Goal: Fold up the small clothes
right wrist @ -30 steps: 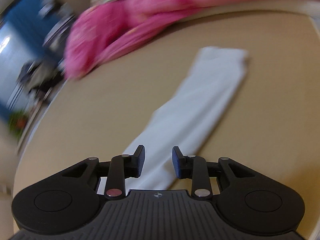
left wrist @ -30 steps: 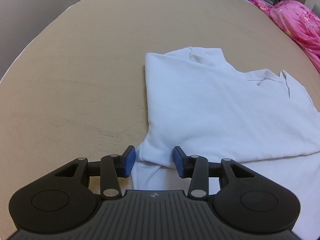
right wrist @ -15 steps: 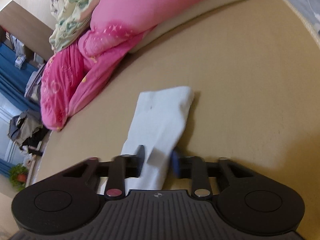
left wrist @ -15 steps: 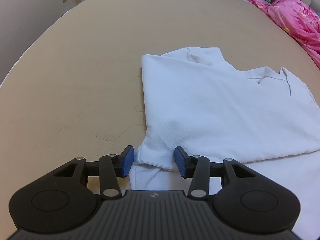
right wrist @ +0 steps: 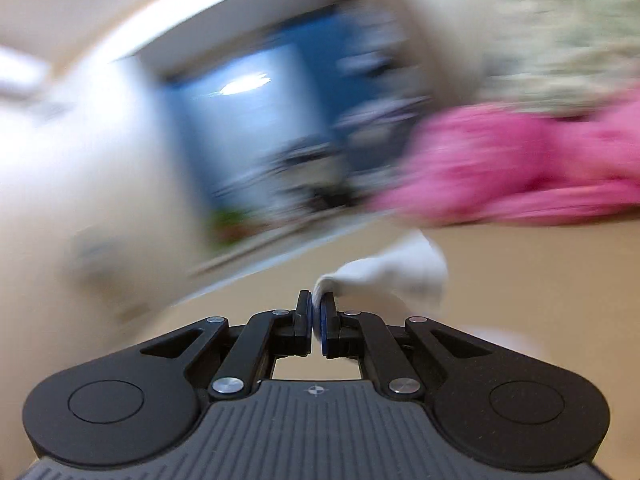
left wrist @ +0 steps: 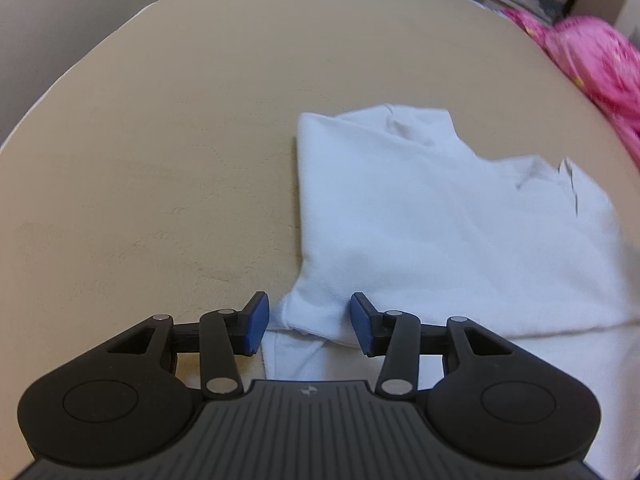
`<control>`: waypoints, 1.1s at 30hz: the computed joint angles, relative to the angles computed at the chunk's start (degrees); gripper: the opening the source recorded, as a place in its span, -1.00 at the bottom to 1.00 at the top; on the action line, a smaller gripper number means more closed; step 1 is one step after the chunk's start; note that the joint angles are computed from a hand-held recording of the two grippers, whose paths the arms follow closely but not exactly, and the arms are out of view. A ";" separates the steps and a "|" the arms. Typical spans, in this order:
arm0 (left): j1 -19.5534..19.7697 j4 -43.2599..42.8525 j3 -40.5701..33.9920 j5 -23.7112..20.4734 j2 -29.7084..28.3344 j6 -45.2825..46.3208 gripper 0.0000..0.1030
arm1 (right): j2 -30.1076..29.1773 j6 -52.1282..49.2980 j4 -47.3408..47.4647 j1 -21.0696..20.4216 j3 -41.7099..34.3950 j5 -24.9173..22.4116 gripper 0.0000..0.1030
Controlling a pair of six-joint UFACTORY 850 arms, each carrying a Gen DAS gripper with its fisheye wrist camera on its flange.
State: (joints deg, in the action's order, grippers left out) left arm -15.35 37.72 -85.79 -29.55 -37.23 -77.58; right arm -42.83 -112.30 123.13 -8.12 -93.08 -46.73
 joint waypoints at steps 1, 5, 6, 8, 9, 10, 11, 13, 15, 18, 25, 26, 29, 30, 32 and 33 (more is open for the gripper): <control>0.21 0.25 0.49 0.57 0.51 -0.90 -0.03 | 1.34 3.14 -4.50 1.65 2.14 -3.74 -0.90; 1.28 5.65 3.80 3.60 3.63 -9.13 -0.04 | -0.02 24.85 -28.49 8.62 2.51 -8.84 -0.68; 1.67 7.13 4.96 4.86 4.64 -11.93 -0.06 | -0.39 30.28 -34.48 10.06 2.43 -6.95 -0.68; 2.40 10.11 7.16 7.78 6.47 -17.47 -0.19 | -0.46 40.32 -46.37 10.83 1.61 -4.67 -0.65; 2.67 11.38 7.97 9.28 7.12 -19.41 -0.25 | 0.02 41.97 -49.87 10.28 1.66 -5.06 -0.62; 2.90 12.97 8.60 10.74 7.65 -21.41 -0.28 | 1.00 41.24 -50.98 9.37 2.28 -5.40 -0.61; 3.06 15.09 9.10 12.09 8.00 -23.83 -0.33 | 2.29 38.10 -50.92 8.12 3.36 -5.28 -0.58; 3.35 17.78 9.54 14.59 8.15 -27.10 -0.35 | 4.41 32.78 -51.60 5.27 4.66 -4.93 -0.42; 3.83 17.33 9.35 17.21 7.74 -27.44 -0.35 | 5.12 29.86 -52.36 2.05 4.11 -4.44 -0.35; 4.07 15.48 8.46 18.72 6.33 -26.04 -0.35 | 5.98 26.58 -51.25 -1.52 5.18 -0.84 -0.32; 4.55 10.33 3.94 19.19 1.11 -20.23 -0.35 | 3.23 39.19 -47.29 -4.15 5.97 8.18 -0.29; 4.28 12.55 3.08 18.13 0.30 -21.78 -0.35 | 2.93 40.03 -44.07 -4.60 5.83 7.01 -0.29; 3.73 14.23 1.19 15.35 -1.48 -22.88 -0.35 | 2.34 40.49 -43.42 -4.24 5.16 8.98 -0.29; 3.62 13.98 0.73 14.98 -1.86 -22.42 -0.35 | 2.33 40.76 -43.97 -3.83 5.15 9.91 -0.28; 3.11 14.07 -0.23 13.00 -2.36 -20.54 -0.72 | 1.75 42.03 -45.14 -3.57 4.35 9.48 -0.28; 2.92 14.31 -0.52 12.31 -2.36 -19.86 -0.75 | 1.64 42.05 -45.26 -3.51 4.26 9.57 -0.28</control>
State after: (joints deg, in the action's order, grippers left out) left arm -12.42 52.04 -86.31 -17.24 -39.59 -97.44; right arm -41.19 -70.25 77.86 -11.63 -88.82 -37.16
